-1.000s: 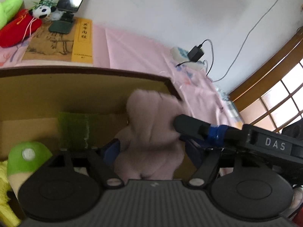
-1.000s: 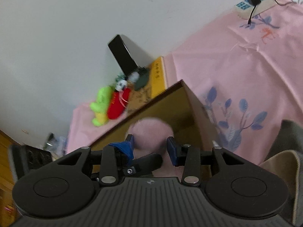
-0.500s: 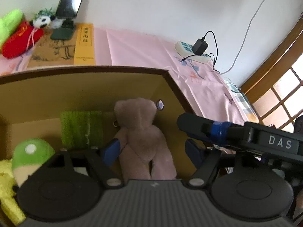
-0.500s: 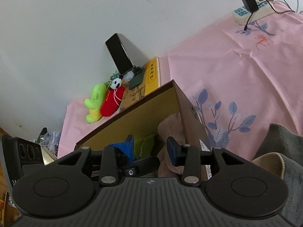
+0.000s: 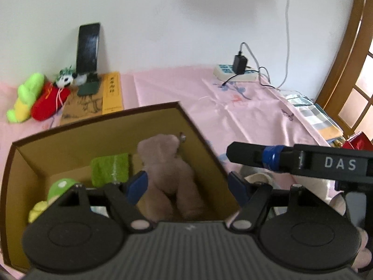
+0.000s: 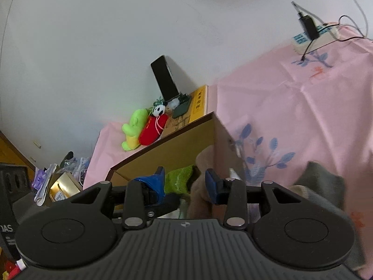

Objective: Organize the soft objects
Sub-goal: 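Move the right gripper to the red-and-white patterned scarf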

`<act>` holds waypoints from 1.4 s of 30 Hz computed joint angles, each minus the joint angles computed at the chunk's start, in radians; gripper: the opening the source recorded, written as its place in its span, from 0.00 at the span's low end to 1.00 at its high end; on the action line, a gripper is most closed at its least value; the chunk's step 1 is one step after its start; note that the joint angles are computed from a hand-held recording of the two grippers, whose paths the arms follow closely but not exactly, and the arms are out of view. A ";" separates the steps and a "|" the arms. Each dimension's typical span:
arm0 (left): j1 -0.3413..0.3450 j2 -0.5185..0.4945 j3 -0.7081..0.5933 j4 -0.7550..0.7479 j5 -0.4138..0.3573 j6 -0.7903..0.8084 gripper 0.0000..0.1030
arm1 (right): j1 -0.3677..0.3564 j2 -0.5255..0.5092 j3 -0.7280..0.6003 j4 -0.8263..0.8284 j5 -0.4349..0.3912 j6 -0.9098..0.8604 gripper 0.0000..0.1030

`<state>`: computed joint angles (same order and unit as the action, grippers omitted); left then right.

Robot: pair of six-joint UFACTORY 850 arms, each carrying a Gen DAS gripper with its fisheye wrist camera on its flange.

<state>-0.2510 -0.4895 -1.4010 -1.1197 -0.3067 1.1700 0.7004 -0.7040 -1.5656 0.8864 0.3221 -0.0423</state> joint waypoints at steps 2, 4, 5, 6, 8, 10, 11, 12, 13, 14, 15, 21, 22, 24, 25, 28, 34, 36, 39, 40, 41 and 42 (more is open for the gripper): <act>-0.023 0.022 0.021 -0.006 0.019 0.006 0.72 | -0.003 0.041 0.061 -0.018 0.020 0.023 0.22; -0.051 0.038 0.036 -0.003 0.042 0.002 0.72 | -0.007 0.078 0.120 -0.034 0.041 0.047 0.22; -0.066 0.043 0.040 0.007 0.055 -0.006 0.72 | -0.010 0.100 0.153 -0.034 0.051 0.053 0.21; -0.082 0.048 0.045 0.015 0.068 -0.010 0.72 | -0.011 0.119 0.182 -0.029 0.059 0.052 0.21; -0.114 0.052 0.048 0.041 0.083 -0.036 0.72 | -0.015 0.157 0.239 -0.014 0.074 0.044 0.20; -0.143 0.048 0.044 0.072 0.072 -0.076 0.72 | -0.019 0.197 0.301 0.007 0.089 0.034 0.20; -0.159 0.043 0.039 0.099 0.068 -0.104 0.72 | -0.021 0.214 0.325 0.017 0.095 0.029 0.20; -0.175 0.040 0.037 0.124 0.070 -0.129 0.72 | -0.024 0.235 0.358 0.031 0.103 0.021 0.20; -0.191 0.035 0.033 0.150 0.073 -0.154 0.72 | -0.026 0.254 0.387 0.044 0.110 0.015 0.20; -0.209 0.028 0.027 0.175 0.073 -0.181 0.72 | -0.029 0.268 0.408 0.058 0.113 0.005 0.20; -0.222 0.022 0.021 0.187 0.071 -0.197 0.72 | -0.033 0.285 0.433 0.077 0.114 -0.010 0.20; -0.306 -0.024 -0.027 0.296 0.057 -0.308 0.72 | -0.053 0.381 0.582 0.130 0.149 -0.017 0.20; -0.318 -0.033 -0.038 0.309 0.050 -0.321 0.72 | -0.057 0.395 0.604 0.139 0.155 -0.018 0.20; -0.346 -0.058 -0.069 0.367 0.038 -0.375 0.72 | -0.062 0.427 0.652 0.166 0.173 -0.020 0.20; -0.360 -0.069 -0.083 0.391 0.031 -0.397 0.72 | -0.065 0.442 0.674 0.180 0.180 -0.021 0.20; -0.391 -0.100 -0.124 0.436 0.006 -0.431 0.72 | -0.075 0.486 0.736 0.224 0.203 -0.021 0.20; -0.448 -0.180 -0.230 0.534 -0.057 -0.515 0.72 | -0.091 0.560 0.837 0.332 0.250 -0.022 0.21; -0.462 -0.210 -0.271 0.554 -0.086 -0.532 0.72 | -0.099 0.583 0.865 0.358 0.263 -0.009 0.21; -0.482 -0.257 -0.331 0.608 -0.127 -0.579 0.72 | -0.106 0.604 0.891 0.394 0.279 -0.006 0.21; -0.490 -0.275 -0.355 0.632 -0.145 -0.603 0.72 | -0.109 0.610 0.900 0.401 0.282 -0.001 0.21; -0.496 -0.290 -0.376 0.650 -0.160 -0.620 0.72 | -0.113 0.618 0.912 0.402 0.282 0.011 0.21; -0.501 -0.306 -0.397 0.660 -0.176 -0.630 0.72 | -0.115 0.623 0.920 0.401 0.281 0.024 0.21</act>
